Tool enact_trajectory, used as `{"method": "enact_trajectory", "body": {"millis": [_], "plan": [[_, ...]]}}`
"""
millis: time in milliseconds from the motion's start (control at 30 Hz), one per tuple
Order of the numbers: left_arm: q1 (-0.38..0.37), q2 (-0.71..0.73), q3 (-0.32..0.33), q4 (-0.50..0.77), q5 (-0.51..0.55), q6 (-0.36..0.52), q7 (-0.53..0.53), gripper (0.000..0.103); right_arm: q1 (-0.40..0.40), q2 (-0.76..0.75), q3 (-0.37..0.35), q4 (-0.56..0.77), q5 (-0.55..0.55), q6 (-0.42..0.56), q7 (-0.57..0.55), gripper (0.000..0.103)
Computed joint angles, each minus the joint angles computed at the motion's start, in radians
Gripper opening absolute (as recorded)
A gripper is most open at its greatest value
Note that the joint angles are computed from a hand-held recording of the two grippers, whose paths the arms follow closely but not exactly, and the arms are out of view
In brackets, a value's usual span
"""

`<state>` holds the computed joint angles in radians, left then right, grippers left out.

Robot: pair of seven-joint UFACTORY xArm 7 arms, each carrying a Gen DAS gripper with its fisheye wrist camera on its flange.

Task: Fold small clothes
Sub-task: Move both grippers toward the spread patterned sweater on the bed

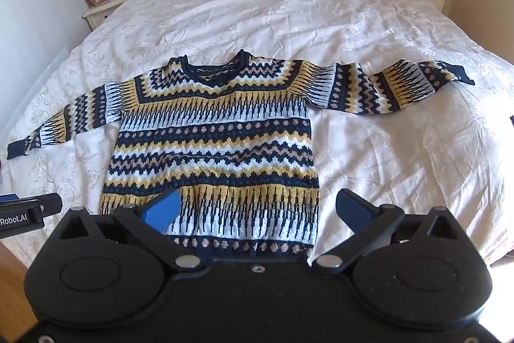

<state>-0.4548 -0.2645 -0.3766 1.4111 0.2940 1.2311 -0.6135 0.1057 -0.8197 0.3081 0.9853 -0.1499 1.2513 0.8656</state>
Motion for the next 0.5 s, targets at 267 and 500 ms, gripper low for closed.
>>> {"method": "enact_trajectory", "body": {"millis": [267, 500], "plan": [[-0.001, -0.008, -0.001, -0.014, -0.004, -0.002, 0.000, 0.069, 0.002, -0.002, -0.002, -0.003, 0.002, 0.000, -0.002, 0.102], [-0.001, -0.010, -0.001, -0.016, -0.010, 0.008, 0.003, 0.069, 0.007, -0.003, -0.001, -0.008, 0.005, 0.001, -0.007, 0.102]]}}
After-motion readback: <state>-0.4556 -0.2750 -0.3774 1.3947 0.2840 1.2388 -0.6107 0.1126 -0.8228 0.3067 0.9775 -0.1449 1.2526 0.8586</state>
